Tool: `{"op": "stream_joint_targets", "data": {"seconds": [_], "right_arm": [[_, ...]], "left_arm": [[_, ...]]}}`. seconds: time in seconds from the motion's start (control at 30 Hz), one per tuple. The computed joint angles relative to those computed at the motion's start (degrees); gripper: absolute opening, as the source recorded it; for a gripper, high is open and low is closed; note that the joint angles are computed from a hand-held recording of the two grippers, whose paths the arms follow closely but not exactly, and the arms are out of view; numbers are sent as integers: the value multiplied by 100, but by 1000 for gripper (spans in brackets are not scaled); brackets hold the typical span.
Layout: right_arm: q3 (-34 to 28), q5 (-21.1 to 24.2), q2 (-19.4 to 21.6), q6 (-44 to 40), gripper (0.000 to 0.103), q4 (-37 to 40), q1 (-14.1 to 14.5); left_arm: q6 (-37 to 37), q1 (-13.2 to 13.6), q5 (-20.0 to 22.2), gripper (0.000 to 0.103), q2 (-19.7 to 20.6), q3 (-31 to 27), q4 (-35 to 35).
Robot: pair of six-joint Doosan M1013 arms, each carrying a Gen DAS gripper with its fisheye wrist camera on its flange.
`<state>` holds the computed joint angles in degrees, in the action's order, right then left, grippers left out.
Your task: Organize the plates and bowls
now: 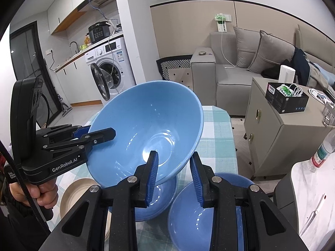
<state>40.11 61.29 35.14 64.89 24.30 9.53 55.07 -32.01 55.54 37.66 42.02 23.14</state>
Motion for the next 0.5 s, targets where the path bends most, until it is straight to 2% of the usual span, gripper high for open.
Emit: {"op": "stream_joint_targets", "data": {"seconds": [0.5], "right_arm": [[289, -61, -154, -236, 32, 95, 52]], "left_arm": [[-367, -53, -156, 22, -286, 517, 278]]}}
